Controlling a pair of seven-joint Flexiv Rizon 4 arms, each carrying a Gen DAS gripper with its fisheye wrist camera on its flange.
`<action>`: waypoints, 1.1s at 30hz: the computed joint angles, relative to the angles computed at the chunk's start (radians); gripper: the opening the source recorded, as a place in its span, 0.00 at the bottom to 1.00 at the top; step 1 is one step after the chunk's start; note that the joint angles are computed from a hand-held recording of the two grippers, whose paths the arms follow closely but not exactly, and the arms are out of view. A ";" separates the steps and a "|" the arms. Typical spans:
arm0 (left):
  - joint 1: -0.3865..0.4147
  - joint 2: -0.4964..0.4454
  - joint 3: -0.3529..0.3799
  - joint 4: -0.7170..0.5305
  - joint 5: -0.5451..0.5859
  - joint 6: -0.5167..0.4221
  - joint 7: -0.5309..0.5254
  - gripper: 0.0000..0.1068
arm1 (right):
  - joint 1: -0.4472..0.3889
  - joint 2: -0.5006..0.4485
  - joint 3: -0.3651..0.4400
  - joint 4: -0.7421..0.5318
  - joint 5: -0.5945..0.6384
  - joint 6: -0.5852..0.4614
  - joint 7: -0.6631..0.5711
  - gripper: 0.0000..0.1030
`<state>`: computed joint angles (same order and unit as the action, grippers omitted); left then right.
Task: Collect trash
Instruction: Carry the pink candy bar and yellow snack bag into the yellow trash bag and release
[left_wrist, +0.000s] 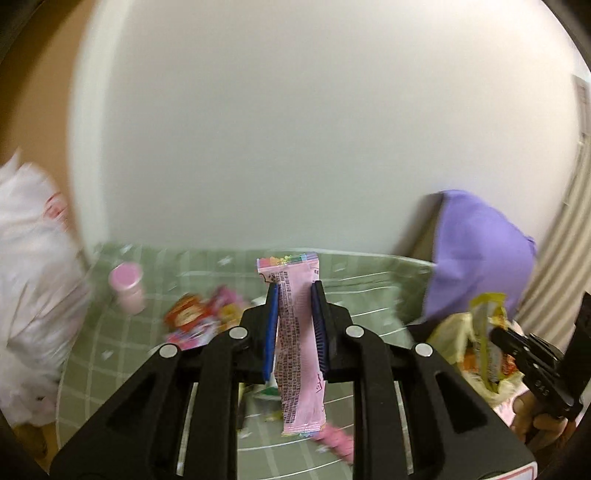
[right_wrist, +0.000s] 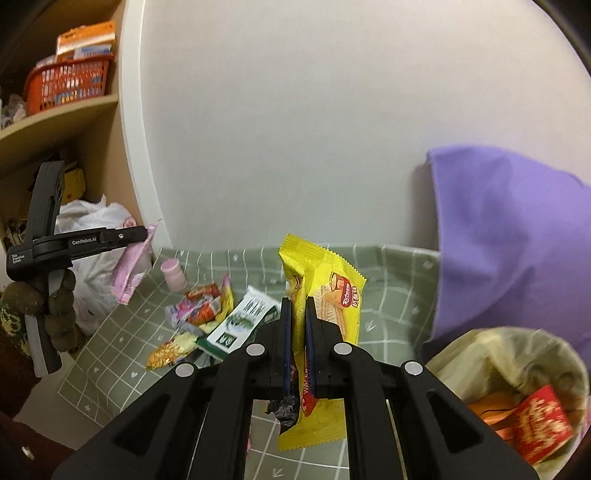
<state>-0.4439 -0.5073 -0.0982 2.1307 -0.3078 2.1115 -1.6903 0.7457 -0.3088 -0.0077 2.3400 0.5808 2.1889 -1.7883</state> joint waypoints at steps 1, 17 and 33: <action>-0.003 -0.008 -0.007 -0.019 0.011 0.002 0.007 0.16 | 0.021 0.015 -0.019 0.008 0.027 0.006 -0.024 0.08; 0.076 -0.197 -0.284 -0.385 0.324 -0.164 0.087 0.16 | -0.007 0.271 -0.051 0.011 0.581 0.001 -0.487 0.08; 0.117 -0.378 -0.499 -0.567 0.322 -0.335 0.255 0.17 | -0.249 0.301 0.099 0.018 0.630 -0.043 -0.488 0.08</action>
